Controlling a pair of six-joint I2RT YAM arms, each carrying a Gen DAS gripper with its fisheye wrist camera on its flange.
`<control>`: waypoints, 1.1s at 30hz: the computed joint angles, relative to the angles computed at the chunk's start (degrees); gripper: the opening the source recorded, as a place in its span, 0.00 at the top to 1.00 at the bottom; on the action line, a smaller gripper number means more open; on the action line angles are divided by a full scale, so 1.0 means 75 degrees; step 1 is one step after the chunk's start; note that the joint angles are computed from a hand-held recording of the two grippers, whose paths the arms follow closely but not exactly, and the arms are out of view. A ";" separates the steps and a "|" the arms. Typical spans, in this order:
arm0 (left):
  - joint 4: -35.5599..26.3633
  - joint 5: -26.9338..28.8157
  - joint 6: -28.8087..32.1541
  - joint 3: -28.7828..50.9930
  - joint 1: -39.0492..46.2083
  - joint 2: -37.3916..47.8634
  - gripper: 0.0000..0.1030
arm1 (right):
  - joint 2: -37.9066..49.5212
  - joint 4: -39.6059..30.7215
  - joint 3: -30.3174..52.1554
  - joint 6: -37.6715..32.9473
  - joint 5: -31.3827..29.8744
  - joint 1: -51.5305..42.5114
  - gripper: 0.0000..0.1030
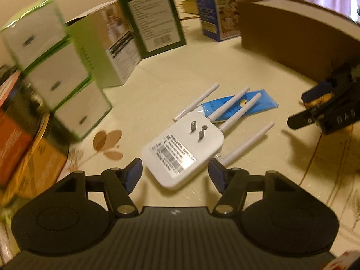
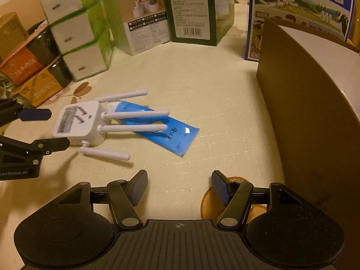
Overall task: Organize rigid objects
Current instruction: 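Grasp the white wireless repeater with the left tool while the right tool grasps the blue-and-white tube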
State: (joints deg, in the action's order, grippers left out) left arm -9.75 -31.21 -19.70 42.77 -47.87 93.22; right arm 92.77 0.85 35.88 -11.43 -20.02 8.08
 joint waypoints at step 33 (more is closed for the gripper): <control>-0.0721 -0.1518 -0.5393 -0.0832 -0.1568 -0.0020 0.48 | 0.1051 0.1782 0.0292 -0.1338 0.0774 0.1197 0.41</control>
State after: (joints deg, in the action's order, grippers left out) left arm -15.16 -42.59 -60.14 36.53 -59.64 93.08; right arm 100.65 14.22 38.07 -21.47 -14.22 17.06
